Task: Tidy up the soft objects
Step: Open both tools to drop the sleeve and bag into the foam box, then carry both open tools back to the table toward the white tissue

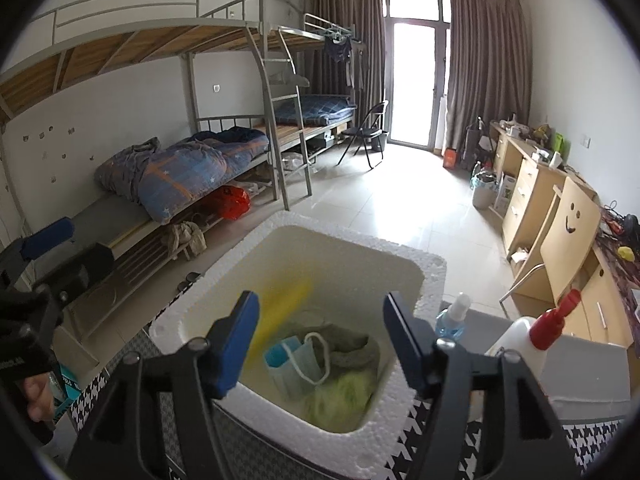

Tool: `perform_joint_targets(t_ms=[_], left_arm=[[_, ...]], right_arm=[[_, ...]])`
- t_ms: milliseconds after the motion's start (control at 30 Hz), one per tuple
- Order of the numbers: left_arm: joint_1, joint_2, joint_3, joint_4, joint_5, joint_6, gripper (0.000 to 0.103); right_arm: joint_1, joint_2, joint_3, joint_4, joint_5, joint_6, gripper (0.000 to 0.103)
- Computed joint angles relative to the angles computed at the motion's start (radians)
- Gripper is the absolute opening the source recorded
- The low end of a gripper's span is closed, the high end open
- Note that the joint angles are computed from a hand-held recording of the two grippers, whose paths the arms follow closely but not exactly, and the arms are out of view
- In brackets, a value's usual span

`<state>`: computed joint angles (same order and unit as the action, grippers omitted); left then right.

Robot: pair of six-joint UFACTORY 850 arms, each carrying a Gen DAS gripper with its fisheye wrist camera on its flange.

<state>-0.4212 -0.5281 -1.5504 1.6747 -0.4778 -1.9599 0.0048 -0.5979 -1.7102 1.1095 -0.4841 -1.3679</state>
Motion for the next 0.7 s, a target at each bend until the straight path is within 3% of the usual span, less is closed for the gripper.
perform_joint_targets(t_ms=[400,567,700], left_arm=[[-0.025,0.025,0.023,0.03,-0.003,-0.012,0.102],[-0.032,0.036,0.032,0.044,0.0,-0.024,0.102],[-0.046,0.062,0.065,0.094,-0.007,-0.077,0.102]], right_arm=[[-0.022,0.081,0.095,0.129,0.021,-0.1,0.07],[-0.031,0.108,0.131,0.222,0.02,-0.198,0.087],[-0.041,0.144,0.185,0.311,0.03,-0.291,0.087]])
